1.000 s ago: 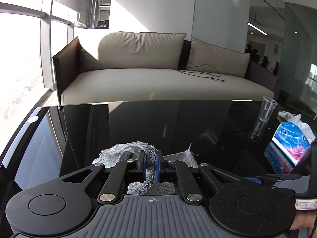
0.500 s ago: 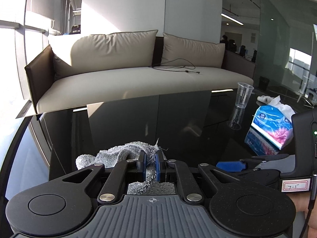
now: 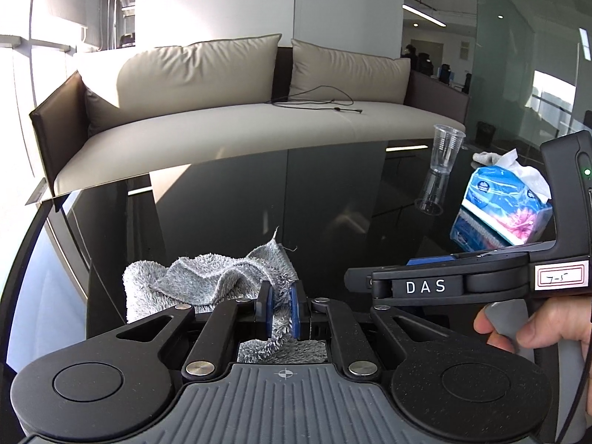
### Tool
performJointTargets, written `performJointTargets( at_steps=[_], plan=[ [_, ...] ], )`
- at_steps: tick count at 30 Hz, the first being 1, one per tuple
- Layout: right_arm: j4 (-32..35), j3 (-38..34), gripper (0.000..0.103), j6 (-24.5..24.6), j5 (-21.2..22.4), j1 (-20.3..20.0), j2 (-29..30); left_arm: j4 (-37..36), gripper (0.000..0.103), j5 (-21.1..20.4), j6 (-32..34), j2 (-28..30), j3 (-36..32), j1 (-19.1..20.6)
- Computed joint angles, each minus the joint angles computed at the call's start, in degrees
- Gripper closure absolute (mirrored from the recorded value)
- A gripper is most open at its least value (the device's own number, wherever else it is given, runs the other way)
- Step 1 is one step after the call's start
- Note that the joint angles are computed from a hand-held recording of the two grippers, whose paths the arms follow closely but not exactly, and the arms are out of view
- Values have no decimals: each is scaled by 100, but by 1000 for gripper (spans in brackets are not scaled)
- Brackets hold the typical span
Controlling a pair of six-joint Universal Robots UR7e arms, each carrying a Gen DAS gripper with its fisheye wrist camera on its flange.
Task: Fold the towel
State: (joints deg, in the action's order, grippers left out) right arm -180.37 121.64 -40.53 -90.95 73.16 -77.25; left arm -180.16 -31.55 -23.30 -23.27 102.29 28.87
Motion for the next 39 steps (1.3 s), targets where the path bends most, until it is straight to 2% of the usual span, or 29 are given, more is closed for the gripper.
performJointTargets(
  at_steps=[5,7,11,12,15,18,19,23,26,31,39],
  plan=[
    [-16,-58,25,46,-43,22,49,97,90,24,-195,-36,42,23],
    [-34,-72,25,54,-68,43,83,139,75,26,-256,-79,97,15],
    [-74,-77,25,43,-58,62,121,113,60,198,-376,-180,262,-53],
    [-83,-76,25,37,-40,66,126,83,53,244,-423,-223,325,-70],
    [-108,-53,25,-47,57,71,129,103,45,443,-559,-358,508,-122],
    [-137,-13,25,-278,162,91,141,393,42,575,-871,-517,684,-125],
    [-126,-1,25,-368,207,99,146,714,42,599,-1199,-648,780,-115],
    [-78,62,25,-728,446,126,166,1228,41,610,-1891,-933,1045,-63],
    [-98,143,25,-1074,658,153,181,1429,40,605,-2166,-1076,1178,-32],
    [-267,297,25,-1689,818,242,241,1545,37,591,-2342,-1245,1383,-1],
    [-859,436,25,-2587,642,395,594,1537,37,561,-2451,-1371,1506,-27]
  ],
)
